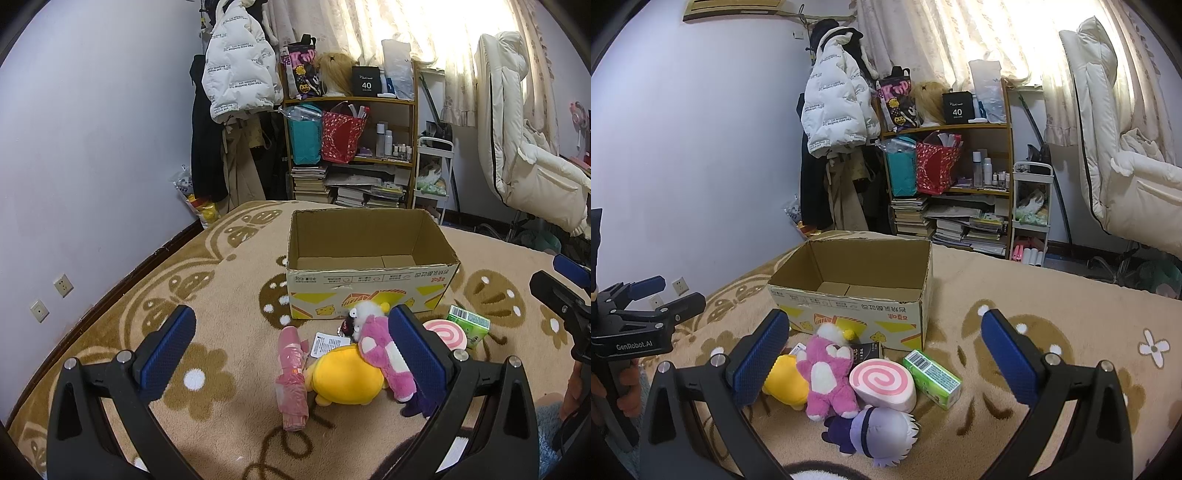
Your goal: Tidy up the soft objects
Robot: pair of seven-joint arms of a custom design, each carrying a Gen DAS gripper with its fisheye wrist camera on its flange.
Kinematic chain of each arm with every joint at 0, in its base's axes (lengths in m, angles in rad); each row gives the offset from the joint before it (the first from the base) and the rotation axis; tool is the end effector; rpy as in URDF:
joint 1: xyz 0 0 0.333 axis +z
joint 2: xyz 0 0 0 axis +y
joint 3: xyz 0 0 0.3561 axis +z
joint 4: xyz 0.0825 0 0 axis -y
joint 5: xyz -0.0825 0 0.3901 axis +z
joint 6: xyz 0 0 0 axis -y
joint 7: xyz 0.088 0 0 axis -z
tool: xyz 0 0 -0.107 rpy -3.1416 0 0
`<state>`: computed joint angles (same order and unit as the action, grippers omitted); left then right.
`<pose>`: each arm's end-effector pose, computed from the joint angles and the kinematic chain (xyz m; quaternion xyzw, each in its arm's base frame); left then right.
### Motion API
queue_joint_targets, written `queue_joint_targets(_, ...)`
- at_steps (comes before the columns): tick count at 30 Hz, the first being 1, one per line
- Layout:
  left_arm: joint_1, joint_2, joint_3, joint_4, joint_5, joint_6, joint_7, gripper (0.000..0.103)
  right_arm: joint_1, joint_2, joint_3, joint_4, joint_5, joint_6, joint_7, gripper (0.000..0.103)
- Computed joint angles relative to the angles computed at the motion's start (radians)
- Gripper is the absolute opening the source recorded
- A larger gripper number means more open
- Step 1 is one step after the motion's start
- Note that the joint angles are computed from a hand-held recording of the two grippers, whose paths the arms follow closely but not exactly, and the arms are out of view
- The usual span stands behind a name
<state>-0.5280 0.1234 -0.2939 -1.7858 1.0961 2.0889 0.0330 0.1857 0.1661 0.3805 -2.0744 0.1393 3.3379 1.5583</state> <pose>0.4710 -0.4282 0.5619 -0.6930 0.5495 -0.2524 0.3925 0.5474 0.3125 0.5279 -0.7050 0.4763 -0.2118 0.4809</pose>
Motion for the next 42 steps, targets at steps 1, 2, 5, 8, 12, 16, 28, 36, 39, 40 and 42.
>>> queue_joint_targets(1,0.0,0.0,0.0,0.001,0.0,-0.002,0.001,0.103,0.016,-0.002,-0.014,0.003,0.005,-0.005,-0.001,0.103)
queue_joint_targets(2,-0.001,0.0,0.0,0.001,0.0,-0.002,0.001,0.103,0.014,-0.001,-0.013,0.002,0.006,-0.003,-0.003,0.103)
queue_joint_targets(5,0.0,0.0,0.0,0.0,0.0,-0.001,0.001,0.103,0.011,0.0,-0.009,0.002,0.009,-0.002,-0.007,0.103)
queue_joint_targets(8,-0.001,0.0,0.0,0.001,0.0,-0.001,0.001,0.103,0.023,-0.003,-0.019,0.005,0.017,-0.008,-0.013,0.103)
queue_joint_targets(12,-0.001,0.001,0.0,0.002,-0.001,-0.003,0.001,0.103,0.024,-0.003,-0.02,0.006,0.025,-0.01,-0.021,0.103)
queue_joint_targets(16,-0.001,0.002,0.001,0.001,0.0,-0.001,0.001,0.103,0.019,0.0,-0.014,0.005,0.03,-0.008,-0.027,0.103)
queue_joint_targets(28,-0.001,-0.003,0.0,-0.004,-0.006,-0.005,0.003,0.103,0.042,-0.002,-0.031,0.01,0.058,-0.016,-0.048,0.103)
queue_joint_targets(36,0.012,-0.008,0.002,-0.03,-0.026,0.034,0.007,0.103,0.063,-0.003,-0.052,0.013,0.075,-0.023,-0.063,0.103)
queue_joint_targets(39,0.022,-0.01,0.004,-0.035,-0.046,0.051,0.014,0.103,0.125,-0.007,-0.113,0.004,0.089,-0.018,-0.081,0.103)
queue_joint_targets(40,0.025,-0.014,0.005,-0.041,-0.051,0.054,0.012,0.103,0.116,-0.007,-0.103,0.001,0.089,-0.017,-0.084,0.103)
queue_joint_targets(42,0.029,-0.014,0.005,-0.037,-0.068,0.053,0.016,0.103,0.112,-0.006,-0.099,-0.001,0.09,-0.024,-0.091,0.103)
